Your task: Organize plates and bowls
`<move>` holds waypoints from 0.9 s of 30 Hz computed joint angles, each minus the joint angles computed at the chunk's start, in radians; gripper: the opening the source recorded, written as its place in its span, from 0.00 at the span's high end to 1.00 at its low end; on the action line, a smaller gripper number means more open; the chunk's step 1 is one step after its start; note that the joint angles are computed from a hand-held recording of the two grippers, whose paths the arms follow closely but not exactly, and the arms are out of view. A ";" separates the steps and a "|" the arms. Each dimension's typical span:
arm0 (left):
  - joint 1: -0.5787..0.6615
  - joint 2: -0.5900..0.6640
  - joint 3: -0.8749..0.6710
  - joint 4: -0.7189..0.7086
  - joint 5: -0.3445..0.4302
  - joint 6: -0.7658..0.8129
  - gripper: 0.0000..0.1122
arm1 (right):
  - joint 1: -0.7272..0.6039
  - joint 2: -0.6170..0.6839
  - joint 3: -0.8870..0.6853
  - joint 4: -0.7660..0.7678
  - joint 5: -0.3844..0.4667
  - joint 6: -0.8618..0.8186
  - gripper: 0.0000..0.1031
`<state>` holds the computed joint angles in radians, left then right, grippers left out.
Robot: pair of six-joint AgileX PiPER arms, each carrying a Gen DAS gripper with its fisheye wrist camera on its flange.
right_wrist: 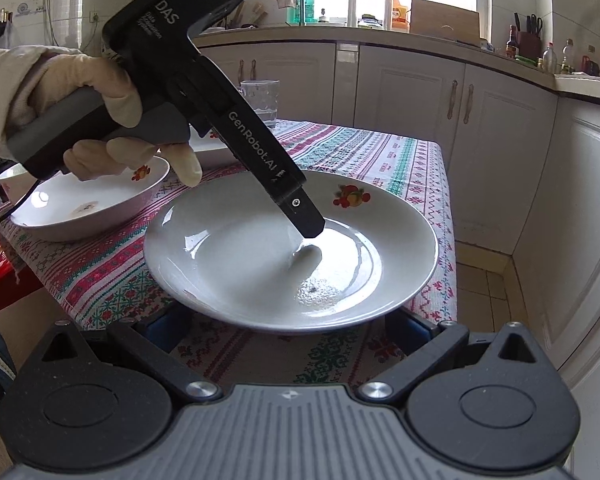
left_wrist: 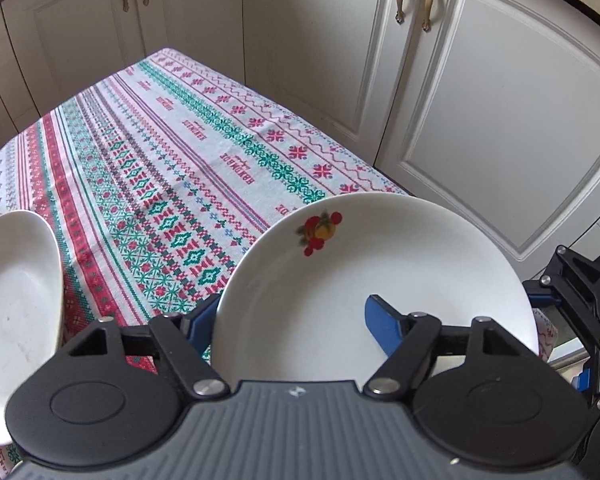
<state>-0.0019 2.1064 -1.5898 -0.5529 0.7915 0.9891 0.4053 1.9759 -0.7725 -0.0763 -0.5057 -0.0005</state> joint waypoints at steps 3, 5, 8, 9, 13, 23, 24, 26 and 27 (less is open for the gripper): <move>0.005 0.040 -0.072 0.020 0.070 -0.039 0.34 | -0.006 -0.003 0.001 -0.025 0.001 0.014 0.00; 0.005 0.052 -0.096 0.026 0.091 -0.044 0.34 | -0.008 -0.005 -0.003 -0.035 0.010 0.021 0.00; 0.009 0.055 -0.103 0.021 0.105 -0.040 0.34 | -0.005 -0.008 -0.014 -0.035 0.033 0.023 0.00; 0.011 0.056 -0.105 0.018 0.109 -0.036 0.34 | -0.005 -0.009 -0.020 -0.035 0.045 0.024 0.00; 0.016 0.054 -0.108 0.013 0.121 -0.034 0.34 | -0.002 -0.012 -0.044 -0.033 0.092 0.026 0.00; 0.037 0.047 -0.129 -0.018 0.139 -0.017 0.34 | -0.007 -0.017 -0.124 -0.083 0.214 0.059 0.00; 0.038 0.051 -0.139 -0.020 0.142 -0.019 0.34 | -0.009 -0.015 -0.135 -0.092 0.226 0.062 0.00; 0.040 0.061 -0.163 -0.022 0.150 -0.027 0.34 | -0.011 -0.007 -0.167 -0.113 0.259 0.075 0.00; 0.041 0.067 -0.176 -0.025 0.154 -0.028 0.34 | -0.014 -0.004 -0.181 -0.132 0.273 0.088 0.00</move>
<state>0.0388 2.1729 -1.7655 -0.5780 0.9453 0.9614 0.3913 1.9717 -0.9535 -0.2080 -0.2326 0.0876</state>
